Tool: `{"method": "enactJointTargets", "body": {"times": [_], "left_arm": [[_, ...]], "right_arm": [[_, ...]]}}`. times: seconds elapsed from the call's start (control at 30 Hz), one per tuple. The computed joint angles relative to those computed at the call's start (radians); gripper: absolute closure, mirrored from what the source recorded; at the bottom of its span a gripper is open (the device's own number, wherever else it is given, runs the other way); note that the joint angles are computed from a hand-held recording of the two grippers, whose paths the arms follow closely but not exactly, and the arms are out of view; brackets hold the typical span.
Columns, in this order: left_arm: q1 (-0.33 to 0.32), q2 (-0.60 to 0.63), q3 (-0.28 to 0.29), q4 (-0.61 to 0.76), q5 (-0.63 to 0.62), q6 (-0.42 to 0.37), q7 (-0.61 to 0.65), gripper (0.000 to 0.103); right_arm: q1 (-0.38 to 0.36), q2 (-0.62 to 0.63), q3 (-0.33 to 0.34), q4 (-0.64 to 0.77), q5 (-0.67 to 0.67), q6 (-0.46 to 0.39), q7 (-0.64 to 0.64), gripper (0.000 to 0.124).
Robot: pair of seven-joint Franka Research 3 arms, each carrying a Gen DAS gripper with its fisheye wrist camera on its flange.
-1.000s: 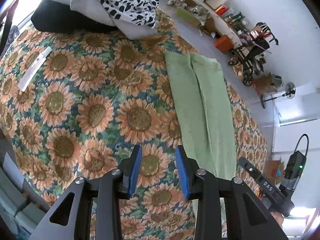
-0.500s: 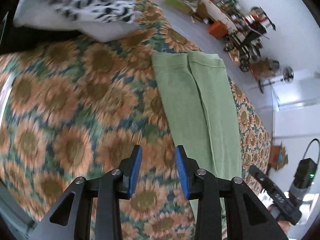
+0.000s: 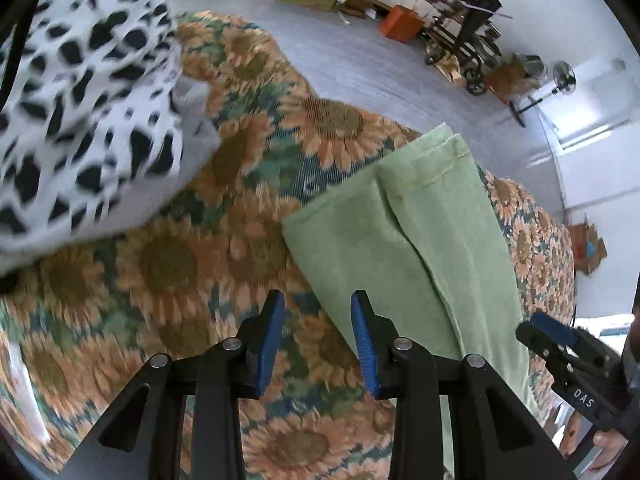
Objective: Fold clothes
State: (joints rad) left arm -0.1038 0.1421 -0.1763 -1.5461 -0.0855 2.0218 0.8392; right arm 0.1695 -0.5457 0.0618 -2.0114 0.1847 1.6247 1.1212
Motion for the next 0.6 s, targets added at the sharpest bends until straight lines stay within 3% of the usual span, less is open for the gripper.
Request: {"method": "enactJointTargets", "body": {"times": [0.23, 0.33, 0.6], "left_arm": [[0.019, 0.023, 0.010, 0.026, 0.017, 0.011, 0.044, 0.068], [0.015, 0.060, 0.010, 0.079, 0.063, -0.019, 0.076, 0.068], [0.024, 0.110, 0.005, 0.122, 0.052, -0.007, 0.099, 0.068]], "right_arm": [[0.056, 0.067, 0.055, 0.032, 0.013, 0.054, 0.028, 0.075], [0.078, 0.082, 0.060, 0.038, 0.018, 0.071, 0.037, 0.074], [0.100, 0.089, 0.062, 0.030, 0.005, 0.084, 0.063, 0.074]]}}
